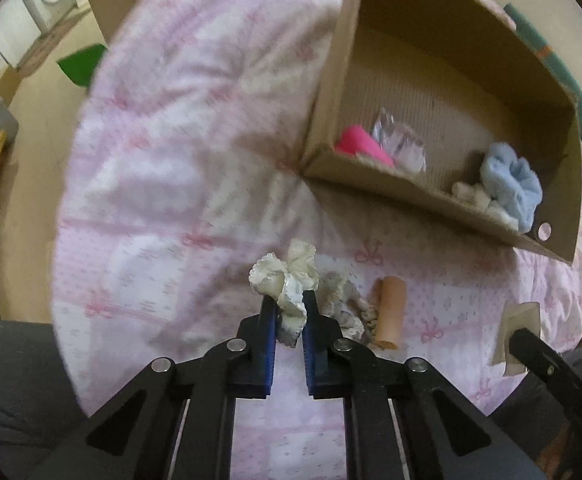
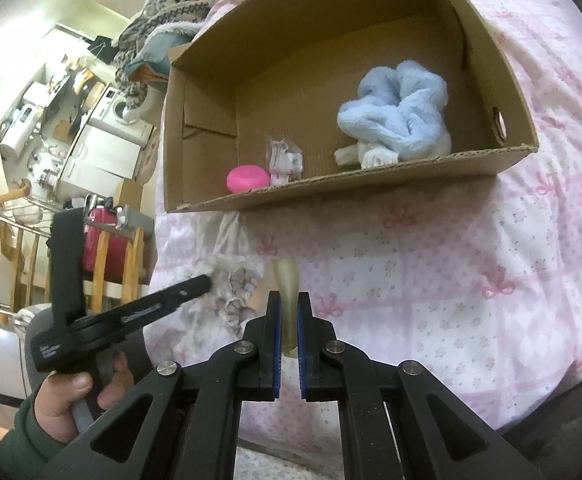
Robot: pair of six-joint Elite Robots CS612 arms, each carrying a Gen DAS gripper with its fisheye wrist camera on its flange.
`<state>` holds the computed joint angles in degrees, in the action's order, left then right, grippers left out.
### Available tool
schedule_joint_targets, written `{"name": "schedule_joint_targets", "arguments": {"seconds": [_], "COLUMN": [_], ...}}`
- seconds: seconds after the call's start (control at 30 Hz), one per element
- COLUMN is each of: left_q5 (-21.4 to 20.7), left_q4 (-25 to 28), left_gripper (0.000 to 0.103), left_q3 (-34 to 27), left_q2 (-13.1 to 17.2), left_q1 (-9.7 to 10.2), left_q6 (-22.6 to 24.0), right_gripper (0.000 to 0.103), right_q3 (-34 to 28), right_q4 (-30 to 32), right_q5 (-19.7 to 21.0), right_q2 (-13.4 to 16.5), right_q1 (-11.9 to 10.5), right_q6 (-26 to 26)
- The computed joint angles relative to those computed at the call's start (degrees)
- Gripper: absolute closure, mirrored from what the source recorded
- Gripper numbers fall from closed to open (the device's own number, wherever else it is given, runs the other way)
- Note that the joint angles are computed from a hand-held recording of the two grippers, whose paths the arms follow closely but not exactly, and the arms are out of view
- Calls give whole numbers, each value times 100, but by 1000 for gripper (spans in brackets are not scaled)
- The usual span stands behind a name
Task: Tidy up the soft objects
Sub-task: 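Lift and carry the cream scrunchie and tan foam piece over the box with both tools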
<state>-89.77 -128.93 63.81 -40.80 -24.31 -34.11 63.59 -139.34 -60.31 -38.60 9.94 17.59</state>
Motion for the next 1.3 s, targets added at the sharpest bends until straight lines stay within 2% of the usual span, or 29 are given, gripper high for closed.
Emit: {"name": "schedule_joint_targets", "arguments": {"seconds": [0.13,0.37,0.6,1.0,1.13,1.3], "left_q5": [360,708,1090,1273,1203,1451], "left_q4": [-318,-460,-708,-1015,-1264,-1616], "left_gripper": [93,93,93,93,93,93], "left_q3": [270,387,458,655,727,696], "left_q2": [-185,-267,-302,-424,-533,-633], "left_q1": [-19,-93,-186,-213,-198,-236], "left_q6": [-48,50,223,144,132,338], "right_gripper": [95,95,95,95,95,95], "right_q3": [50,38,228,204,251,308], "right_q4": [-173,-179,-781,-590,-726,-1008], "right_q5": [-28,-116,117,-54,-29,93], "right_q2": [-28,-21,-71,-83,-121,-218], "right_q1": [4,22,-44,-23,-32,-79], "right_q6": [20,-5,332,213,308,347]}}
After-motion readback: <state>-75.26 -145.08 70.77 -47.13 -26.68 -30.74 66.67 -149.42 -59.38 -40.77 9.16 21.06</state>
